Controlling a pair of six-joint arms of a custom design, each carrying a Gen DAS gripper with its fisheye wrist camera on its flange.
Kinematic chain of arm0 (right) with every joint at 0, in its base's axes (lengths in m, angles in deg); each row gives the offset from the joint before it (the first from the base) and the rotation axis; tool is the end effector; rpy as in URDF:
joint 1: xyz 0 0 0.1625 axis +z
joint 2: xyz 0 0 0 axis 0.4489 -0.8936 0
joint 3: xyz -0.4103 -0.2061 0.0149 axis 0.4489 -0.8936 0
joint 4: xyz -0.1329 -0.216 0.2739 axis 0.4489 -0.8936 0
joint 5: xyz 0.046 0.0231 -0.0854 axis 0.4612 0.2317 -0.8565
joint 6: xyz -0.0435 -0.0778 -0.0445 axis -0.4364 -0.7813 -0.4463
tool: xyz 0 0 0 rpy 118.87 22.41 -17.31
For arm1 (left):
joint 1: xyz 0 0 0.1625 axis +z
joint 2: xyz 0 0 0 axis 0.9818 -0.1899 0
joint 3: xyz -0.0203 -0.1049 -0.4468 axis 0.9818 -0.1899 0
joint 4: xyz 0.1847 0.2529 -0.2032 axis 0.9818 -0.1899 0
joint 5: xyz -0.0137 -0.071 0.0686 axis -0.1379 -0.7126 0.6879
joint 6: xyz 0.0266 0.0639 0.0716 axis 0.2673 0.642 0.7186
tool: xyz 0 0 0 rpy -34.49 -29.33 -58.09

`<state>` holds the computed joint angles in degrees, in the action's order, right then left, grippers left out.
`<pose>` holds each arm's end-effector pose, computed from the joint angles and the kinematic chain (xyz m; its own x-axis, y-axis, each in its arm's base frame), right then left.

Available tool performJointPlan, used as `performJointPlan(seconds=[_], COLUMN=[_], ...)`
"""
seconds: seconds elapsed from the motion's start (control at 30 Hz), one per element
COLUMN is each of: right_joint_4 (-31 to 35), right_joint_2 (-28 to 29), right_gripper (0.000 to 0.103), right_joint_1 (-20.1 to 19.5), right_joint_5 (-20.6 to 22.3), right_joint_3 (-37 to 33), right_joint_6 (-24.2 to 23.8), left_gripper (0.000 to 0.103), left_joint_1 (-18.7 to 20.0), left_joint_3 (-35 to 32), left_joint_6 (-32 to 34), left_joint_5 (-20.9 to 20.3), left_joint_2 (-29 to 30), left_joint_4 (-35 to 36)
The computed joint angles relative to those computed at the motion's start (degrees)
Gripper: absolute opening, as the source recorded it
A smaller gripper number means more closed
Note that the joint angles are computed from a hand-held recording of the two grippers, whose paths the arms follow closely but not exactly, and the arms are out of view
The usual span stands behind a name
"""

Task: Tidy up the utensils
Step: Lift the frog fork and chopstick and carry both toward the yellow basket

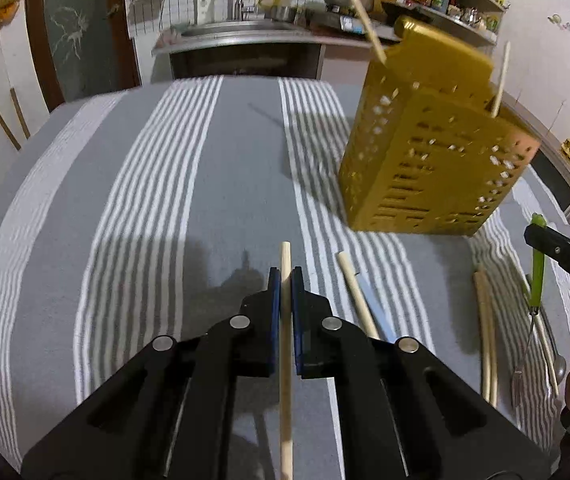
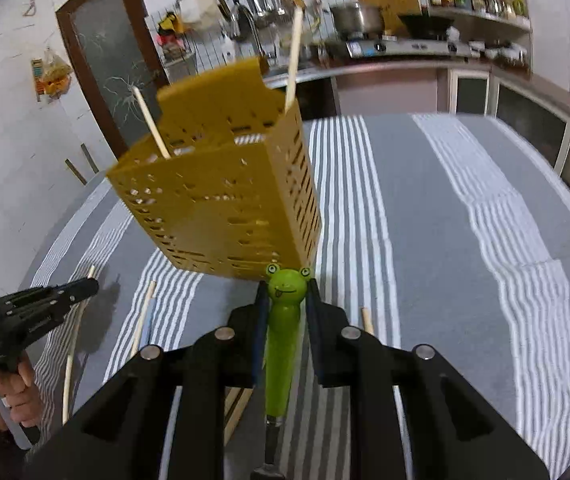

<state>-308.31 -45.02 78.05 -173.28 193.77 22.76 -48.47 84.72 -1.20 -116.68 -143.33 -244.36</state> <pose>0.1941 -0.3695 0.1422 -0.8312 -0.2443 0.4995 -0.5018 0.7166 -0.4845 -0.1407 -0.3331 0.1584 -0.7527 -0.0594 -0.6556 0.3862 0.7667 -0.5129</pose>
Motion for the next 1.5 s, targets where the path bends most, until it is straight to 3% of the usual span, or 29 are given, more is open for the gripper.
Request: performJointPlan(seconds=[0.27,0.33,0.53,0.97,1.23,1.5], right_joint_4=[-11.2,-12.9,-18.1,-21.3,-17.5,-12.7], right_joint_2=[0.4,0.0,0.4,-1.8,-5.3,-8.5], right_gripper=[0.019,0.019,0.019,0.018,0.018,0.018], right_joint_1=[2.1,2.7,4.4,7.7,11.0,13.2], right_joint_5=[2.3,2.5,2.4,1.7,-0.1,-1.2], right_joint_3=[4.5,5.5,7.4,7.9,5.8,2.5], right_joint_6=[-2.9,-3.3,-4.1,-6.4,-7.6,-8.9], left_gripper=[0.004,0.004,0.004,0.004,0.004,0.004], left_joint_1=[-8.1,-11.0,-15.5,-20.9,-21.0,-19.0], left_joint_3=[2.2,2.0,1.2,-1.2,-3.6,-5.9], left_joint_6=[-5.7,-9.7,-15.3,-19.6,-15.4,-3.8], left_joint_5=[2.3,3.3,4.8,7.6,10.0,12.8], left_joint_2=[-6.8,-9.3,-14.3,-18.8,-18.7,-16.0], left_joint_4=[6.5,12.9,22.6,34.2,33.5,22.2])
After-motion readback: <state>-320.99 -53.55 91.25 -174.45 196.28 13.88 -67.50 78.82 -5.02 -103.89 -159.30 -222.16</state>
